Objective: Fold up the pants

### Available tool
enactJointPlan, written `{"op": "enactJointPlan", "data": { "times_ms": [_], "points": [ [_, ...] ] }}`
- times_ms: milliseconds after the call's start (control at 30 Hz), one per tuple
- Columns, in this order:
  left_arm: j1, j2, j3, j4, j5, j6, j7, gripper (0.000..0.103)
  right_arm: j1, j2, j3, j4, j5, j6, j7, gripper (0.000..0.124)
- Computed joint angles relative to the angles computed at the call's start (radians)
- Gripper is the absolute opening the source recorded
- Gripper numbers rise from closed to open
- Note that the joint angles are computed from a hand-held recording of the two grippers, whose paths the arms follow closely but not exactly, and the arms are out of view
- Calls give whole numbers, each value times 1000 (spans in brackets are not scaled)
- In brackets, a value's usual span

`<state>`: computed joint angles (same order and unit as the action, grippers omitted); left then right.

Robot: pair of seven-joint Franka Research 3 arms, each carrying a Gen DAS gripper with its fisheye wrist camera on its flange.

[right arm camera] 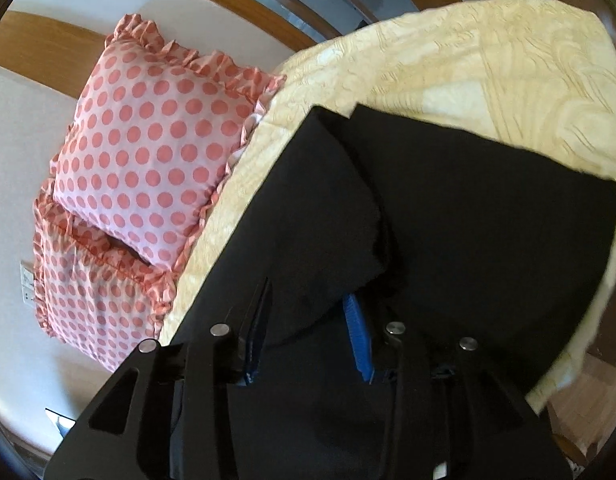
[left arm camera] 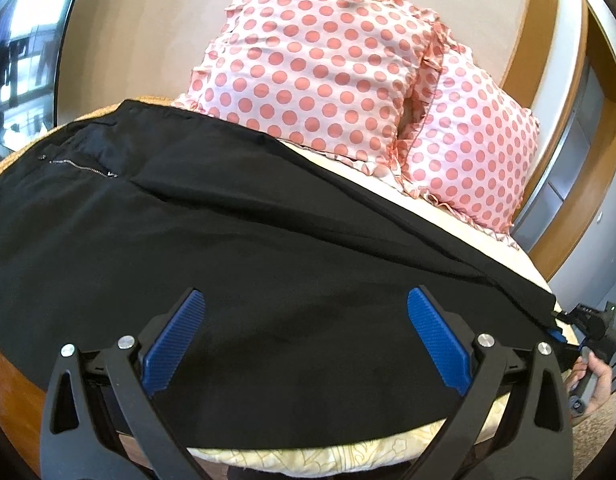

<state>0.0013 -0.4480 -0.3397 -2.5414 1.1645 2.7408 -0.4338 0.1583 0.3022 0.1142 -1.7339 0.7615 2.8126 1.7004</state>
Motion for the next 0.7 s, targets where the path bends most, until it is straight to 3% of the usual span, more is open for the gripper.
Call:
{"op": "enactJointPlan", "data": {
  "times_ms": [33, 67, 100, 133, 233, 333, 400, 533, 633, 700],
  "points": [
    [-3, 2, 9, 2, -13, 2, 13, 101, -4, 14, 5, 16, 8, 7, -15, 31],
    [-5, 5, 20, 6, -31, 0, 33, 101, -20, 32, 24, 35, 43, 10, -57, 13],
    [-9, 4, 34, 10, -62, -10, 68, 101, -50, 51, 58, 60, 109, 7, -130, 5],
    [-11, 3, 44, 15, -90, -23, 99, 100, -72, 59, 82, 69, 172, 13, -191, 4],
    [5, -4, 70, 37, -144, -47, 194, 98, -161, 30, 189, 62, 515, 57, -546, 3],
    [37, 19, 107, 81, -188, -44, 289, 98, -180, -31, 206, 31, 759, 106, -834, 3],
    [51, 68, 164, 125, -259, 2, 376, 97, -167, -56, 186, 13, 805, 109, -892, 3],
    [48, 219, 259, 240, -504, 50, 586, 83, -126, -57, 133, 11, 781, 85, -860, 3],
    [55, 349, 284, 365, -680, -6, 730, 69, -99, -56, 95, 9, 790, 69, -868, 3],
    [70, 437, 293, 454, -786, -39, 804, 66, -80, -60, 71, 5, 796, 56, -877, 3]
  ]
}}
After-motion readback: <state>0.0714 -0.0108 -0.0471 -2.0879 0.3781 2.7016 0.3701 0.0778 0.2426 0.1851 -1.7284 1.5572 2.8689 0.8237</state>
